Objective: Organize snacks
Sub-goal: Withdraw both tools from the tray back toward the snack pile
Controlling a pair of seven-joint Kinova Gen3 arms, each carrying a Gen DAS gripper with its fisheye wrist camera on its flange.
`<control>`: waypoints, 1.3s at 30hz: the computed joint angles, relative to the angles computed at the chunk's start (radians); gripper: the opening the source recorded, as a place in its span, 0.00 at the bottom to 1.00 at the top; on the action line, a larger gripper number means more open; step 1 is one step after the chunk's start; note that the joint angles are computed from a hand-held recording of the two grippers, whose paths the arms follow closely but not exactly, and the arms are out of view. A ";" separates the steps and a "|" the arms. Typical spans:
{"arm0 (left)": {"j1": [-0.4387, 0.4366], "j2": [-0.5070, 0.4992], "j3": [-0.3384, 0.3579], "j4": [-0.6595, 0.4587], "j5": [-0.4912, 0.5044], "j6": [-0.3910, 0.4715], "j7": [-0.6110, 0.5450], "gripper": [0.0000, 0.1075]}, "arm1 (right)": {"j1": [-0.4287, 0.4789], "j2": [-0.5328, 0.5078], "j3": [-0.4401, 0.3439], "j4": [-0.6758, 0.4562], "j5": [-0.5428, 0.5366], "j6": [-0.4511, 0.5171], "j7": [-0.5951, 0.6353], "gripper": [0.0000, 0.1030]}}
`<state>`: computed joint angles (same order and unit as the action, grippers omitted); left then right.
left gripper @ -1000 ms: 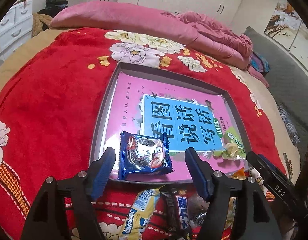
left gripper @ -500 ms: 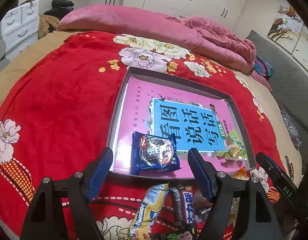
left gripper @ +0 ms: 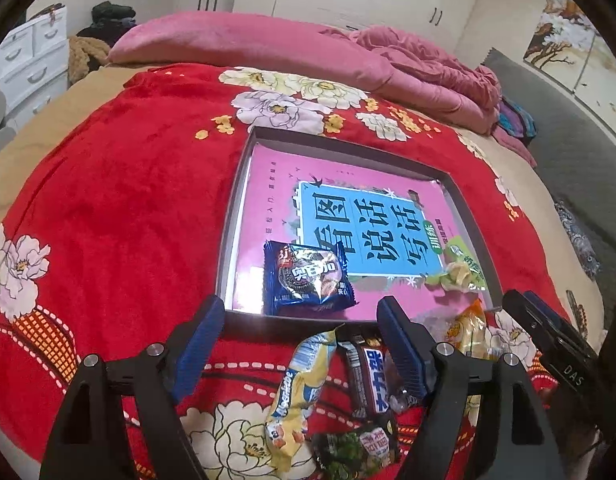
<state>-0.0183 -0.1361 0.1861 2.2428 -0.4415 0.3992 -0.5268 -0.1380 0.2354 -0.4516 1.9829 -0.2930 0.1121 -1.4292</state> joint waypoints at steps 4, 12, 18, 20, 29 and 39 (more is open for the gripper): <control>0.006 -0.014 -0.016 0.010 0.034 0.005 -0.035 0.74 | -0.006 -0.012 0.004 0.012 0.004 -0.004 -0.005 0.76; 0.034 -0.005 -0.020 0.012 0.118 0.034 -0.123 0.74 | 0.005 -0.024 -0.014 0.022 -0.018 0.017 0.028 0.76; 0.042 -0.006 -0.006 0.004 0.106 0.052 -0.110 0.74 | 0.021 -0.047 -0.041 0.041 -0.064 0.024 0.076 0.76; 0.051 -0.002 -0.012 -0.001 0.119 0.065 -0.123 0.74 | 0.002 -0.055 -0.027 0.044 -0.072 0.034 0.087 0.76; 0.092 0.016 -0.038 -0.033 0.181 0.130 -0.210 0.74 | -0.162 -0.087 0.113 0.056 -0.055 0.079 0.041 0.76; 0.105 0.040 -0.067 -0.045 0.263 0.150 -0.293 0.74 | -0.224 -0.076 0.163 0.049 -0.019 0.112 -0.021 0.76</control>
<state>0.0869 -0.0962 0.1188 2.1978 -0.1787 0.5491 -0.8201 -0.3621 0.1594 -0.2884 2.0316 -0.3120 0.2244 -1.4503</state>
